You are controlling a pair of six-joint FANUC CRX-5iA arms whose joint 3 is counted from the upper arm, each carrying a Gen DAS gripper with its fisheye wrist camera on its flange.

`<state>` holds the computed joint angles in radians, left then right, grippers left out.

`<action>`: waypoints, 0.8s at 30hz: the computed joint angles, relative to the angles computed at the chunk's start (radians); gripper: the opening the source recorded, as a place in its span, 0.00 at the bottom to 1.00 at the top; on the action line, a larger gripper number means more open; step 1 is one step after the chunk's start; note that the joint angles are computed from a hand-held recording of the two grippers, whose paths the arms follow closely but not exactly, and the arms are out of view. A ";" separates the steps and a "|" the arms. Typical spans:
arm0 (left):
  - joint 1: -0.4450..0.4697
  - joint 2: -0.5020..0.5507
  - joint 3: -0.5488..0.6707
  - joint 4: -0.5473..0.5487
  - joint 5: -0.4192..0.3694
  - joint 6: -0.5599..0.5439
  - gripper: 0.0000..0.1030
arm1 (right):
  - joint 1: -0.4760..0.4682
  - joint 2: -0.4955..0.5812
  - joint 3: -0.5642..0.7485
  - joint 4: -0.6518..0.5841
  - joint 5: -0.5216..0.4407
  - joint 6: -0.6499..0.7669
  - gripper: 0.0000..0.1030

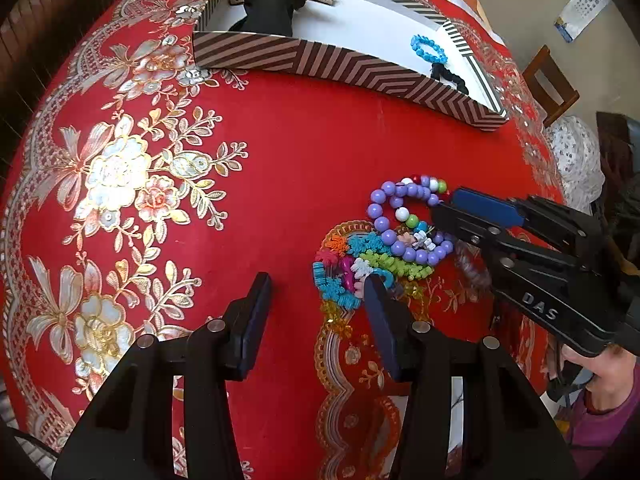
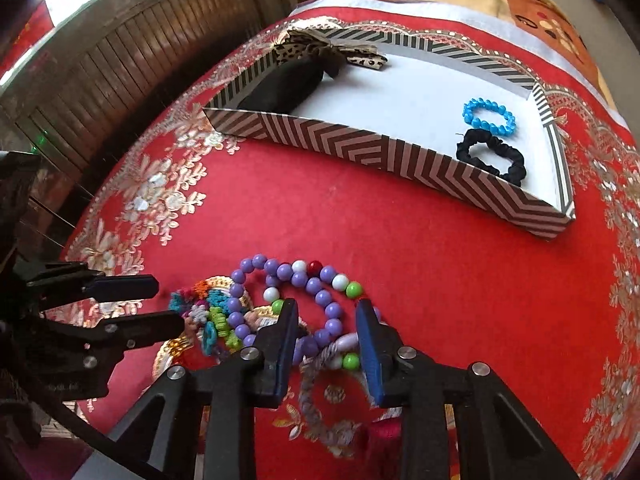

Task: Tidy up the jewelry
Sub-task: 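Grasp the teal flower bracelets with the left tool while the right tool grasps the purple bead bracelet, then carry both bracelets into the white tray and open both tools to release them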

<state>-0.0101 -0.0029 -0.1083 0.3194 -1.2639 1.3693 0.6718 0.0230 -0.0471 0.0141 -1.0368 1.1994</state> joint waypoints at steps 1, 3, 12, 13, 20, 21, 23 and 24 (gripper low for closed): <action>-0.003 0.003 0.001 -0.004 0.001 -0.001 0.46 | -0.001 0.011 0.008 -0.002 -0.006 0.004 0.27; -0.009 0.002 -0.001 -0.007 0.012 -0.002 0.45 | 0.003 0.015 0.003 0.006 0.007 0.006 0.25; 0.010 -0.015 -0.009 0.007 0.037 -0.033 0.11 | 0.004 -0.023 -0.035 0.034 0.057 -0.038 0.08; 0.016 -0.018 -0.010 0.016 0.035 -0.038 0.11 | 0.004 -0.034 -0.040 0.037 0.062 -0.043 0.08; 0.043 -0.035 0.007 0.045 0.039 -0.059 0.11 | 0.021 -0.102 -0.062 0.089 0.107 -0.099 0.08; 0.045 -0.035 0.011 0.048 0.037 -0.060 0.11 | 0.024 -0.112 -0.066 0.097 0.112 -0.109 0.08; 0.047 -0.039 0.018 0.056 0.038 -0.064 0.11 | 0.028 -0.123 -0.068 0.111 0.119 -0.121 0.08; 0.047 -0.038 0.027 0.059 0.039 -0.066 0.11 | 0.030 -0.130 -0.072 0.117 0.122 -0.127 0.08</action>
<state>0.0373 -0.0414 -0.0816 0.3785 -1.2254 1.3035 0.7014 -0.1068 -0.1189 0.1313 -0.9150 1.0727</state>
